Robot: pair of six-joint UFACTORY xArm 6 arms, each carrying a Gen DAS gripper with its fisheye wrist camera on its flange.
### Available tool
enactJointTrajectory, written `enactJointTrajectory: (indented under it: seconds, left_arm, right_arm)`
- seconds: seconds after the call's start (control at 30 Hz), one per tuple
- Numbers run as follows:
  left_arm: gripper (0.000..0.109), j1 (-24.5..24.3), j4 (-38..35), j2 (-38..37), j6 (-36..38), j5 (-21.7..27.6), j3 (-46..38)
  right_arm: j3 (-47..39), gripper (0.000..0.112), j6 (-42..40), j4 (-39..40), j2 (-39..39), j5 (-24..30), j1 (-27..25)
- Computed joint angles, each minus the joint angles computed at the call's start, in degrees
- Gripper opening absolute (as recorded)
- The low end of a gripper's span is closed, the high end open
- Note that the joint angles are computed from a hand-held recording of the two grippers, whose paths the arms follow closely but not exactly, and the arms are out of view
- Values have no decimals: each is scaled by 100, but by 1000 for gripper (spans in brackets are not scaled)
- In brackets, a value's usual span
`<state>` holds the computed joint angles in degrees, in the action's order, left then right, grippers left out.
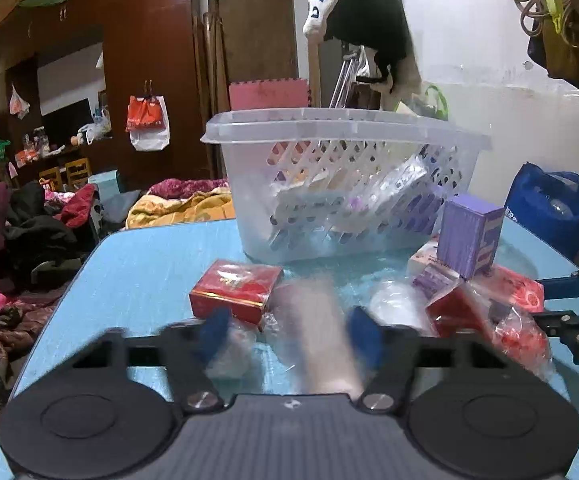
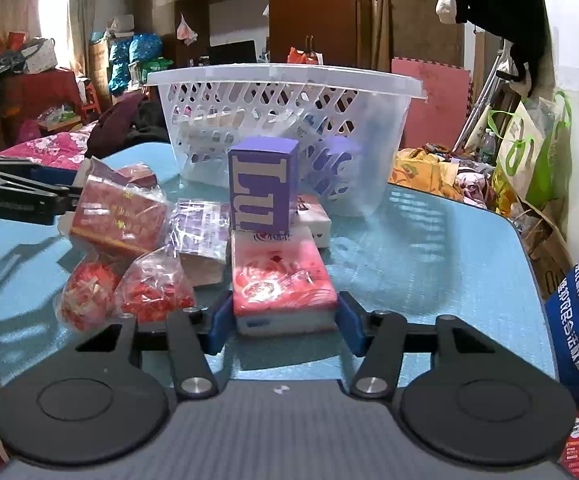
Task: Organize objects
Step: 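Grasp the red-and-white box with the right tool while the left tool grasps a white tube, then carry the red box and white tube over the basket and release them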
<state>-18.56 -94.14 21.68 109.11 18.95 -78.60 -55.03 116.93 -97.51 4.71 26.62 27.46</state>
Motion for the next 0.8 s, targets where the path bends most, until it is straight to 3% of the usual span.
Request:
enactJointTrajectory:
  seconds: [0.03, 0.1, 0.27, 0.67, 0.8]
  left_arm:
    - [42, 44, 90, -9, -143, 125, 15]
    - [42, 164, 129, -32, -305, 435, 43]
    - [42, 340, -273, -136, 140, 807, 157]
    - [42, 649, -867, -388, 553, 1533, 408]
    - [42, 779, -1031, -461, 613, 1838, 472]
  right_arm:
    - [19, 57, 90, -70, -20, -9, -3]
    - [89, 57, 453, -381, -91, -35, -14]
    - [276, 57, 1443, -1230, -257, 208, 94]
    - [949, 57, 3049, -2732, -608, 1769, 694]
    - [933, 57, 3004, -2664, -568, 1984, 765]
